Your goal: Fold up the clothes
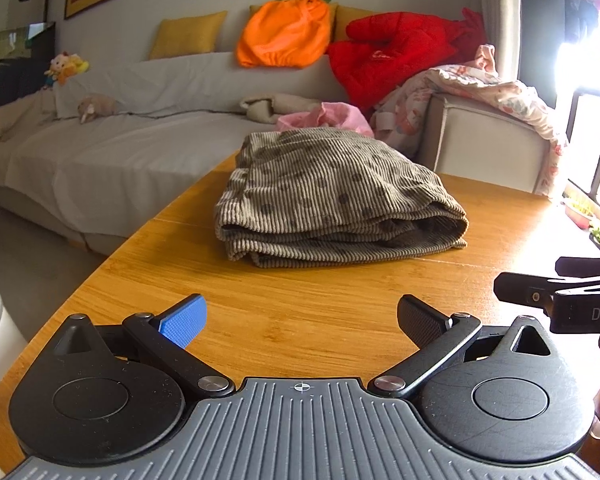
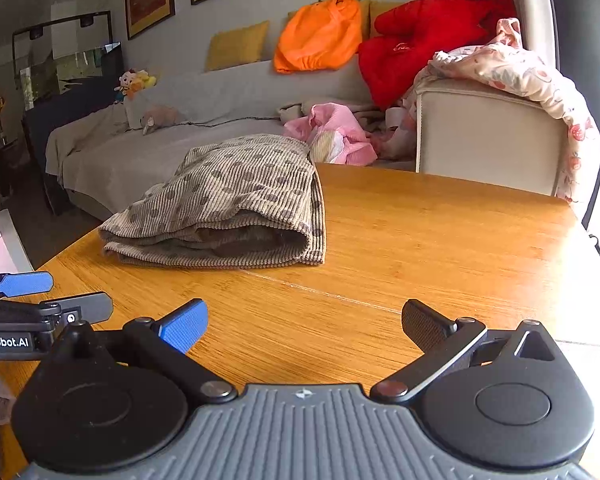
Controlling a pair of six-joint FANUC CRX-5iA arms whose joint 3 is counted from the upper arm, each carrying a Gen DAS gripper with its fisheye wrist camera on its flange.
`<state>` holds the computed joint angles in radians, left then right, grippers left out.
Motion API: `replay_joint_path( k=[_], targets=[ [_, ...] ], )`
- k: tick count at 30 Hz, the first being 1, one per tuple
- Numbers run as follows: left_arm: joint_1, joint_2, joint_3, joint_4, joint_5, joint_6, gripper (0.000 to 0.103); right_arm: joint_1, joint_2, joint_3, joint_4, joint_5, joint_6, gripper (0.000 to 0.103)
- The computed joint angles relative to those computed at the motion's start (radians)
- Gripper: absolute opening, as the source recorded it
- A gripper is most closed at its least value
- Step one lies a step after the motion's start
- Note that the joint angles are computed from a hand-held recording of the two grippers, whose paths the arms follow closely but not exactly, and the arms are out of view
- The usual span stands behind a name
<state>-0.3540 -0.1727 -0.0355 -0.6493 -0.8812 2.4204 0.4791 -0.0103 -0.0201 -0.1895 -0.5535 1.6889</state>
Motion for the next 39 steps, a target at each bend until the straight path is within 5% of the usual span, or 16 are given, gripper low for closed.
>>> replay_joint_path(
  k=[39],
  targets=[
    [0.006,-0.003,-0.003,0.007,0.003,0.001,0.103,-0.012,0.008,0.016,-0.025,-0.02,0.008,0.103]
  ],
)
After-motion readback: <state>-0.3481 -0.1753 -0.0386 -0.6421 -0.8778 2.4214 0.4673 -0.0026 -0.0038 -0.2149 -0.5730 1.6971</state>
